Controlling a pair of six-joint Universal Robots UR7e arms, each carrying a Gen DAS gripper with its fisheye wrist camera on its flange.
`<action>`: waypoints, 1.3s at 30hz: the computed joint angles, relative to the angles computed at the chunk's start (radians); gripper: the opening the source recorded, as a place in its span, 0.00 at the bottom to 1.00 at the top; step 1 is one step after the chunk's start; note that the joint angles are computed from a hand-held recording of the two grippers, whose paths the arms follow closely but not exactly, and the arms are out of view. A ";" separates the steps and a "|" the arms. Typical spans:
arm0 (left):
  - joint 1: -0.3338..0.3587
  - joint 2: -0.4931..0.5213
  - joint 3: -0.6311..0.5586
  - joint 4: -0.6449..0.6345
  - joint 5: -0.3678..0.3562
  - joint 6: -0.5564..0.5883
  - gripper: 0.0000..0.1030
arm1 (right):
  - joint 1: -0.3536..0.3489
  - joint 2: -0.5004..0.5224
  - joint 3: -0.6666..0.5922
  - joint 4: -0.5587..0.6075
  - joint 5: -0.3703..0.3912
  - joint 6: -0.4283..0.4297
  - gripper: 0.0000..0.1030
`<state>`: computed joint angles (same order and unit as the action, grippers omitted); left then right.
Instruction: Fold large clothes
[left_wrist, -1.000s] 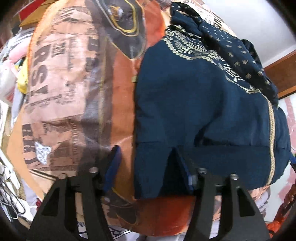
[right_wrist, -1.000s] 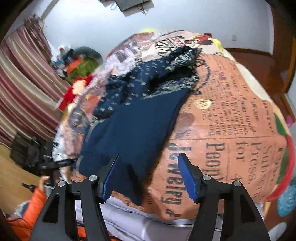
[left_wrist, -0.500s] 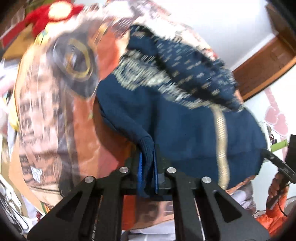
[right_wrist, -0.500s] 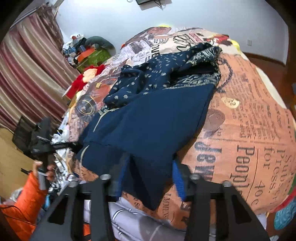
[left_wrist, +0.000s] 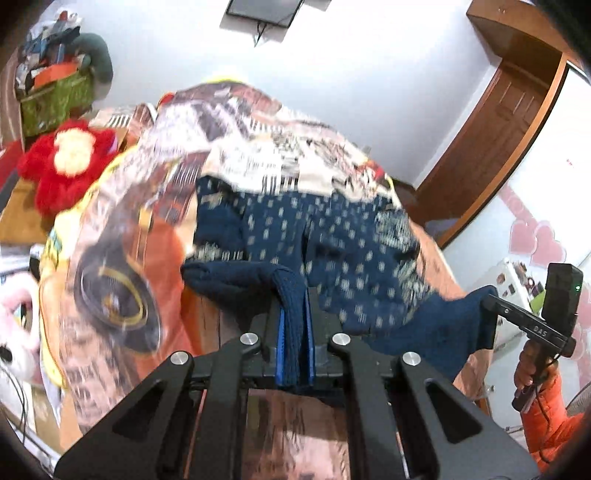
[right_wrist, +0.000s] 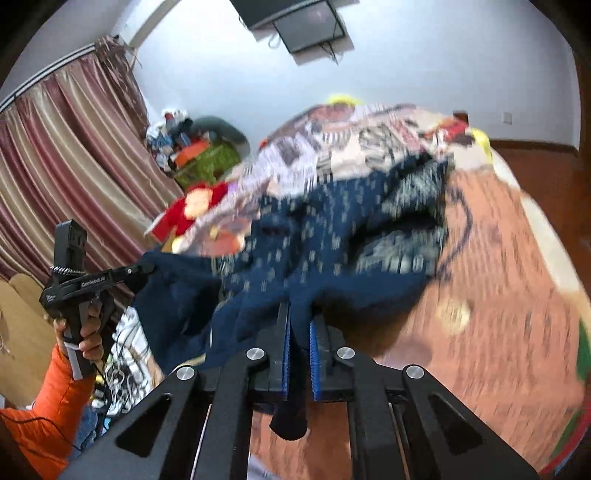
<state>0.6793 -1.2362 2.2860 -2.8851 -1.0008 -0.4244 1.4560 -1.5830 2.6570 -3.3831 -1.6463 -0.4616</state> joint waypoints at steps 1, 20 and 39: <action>0.005 0.005 -0.017 -0.003 -0.005 0.004 0.08 | 0.006 0.013 -0.028 -0.002 -0.006 -0.003 0.06; 0.352 0.414 -0.524 0.108 0.036 0.055 0.08 | -0.059 0.453 -0.680 0.300 -0.126 0.101 0.06; 0.326 0.432 -0.591 0.172 0.232 0.162 0.36 | -0.085 0.401 -0.773 0.411 -0.175 0.108 0.08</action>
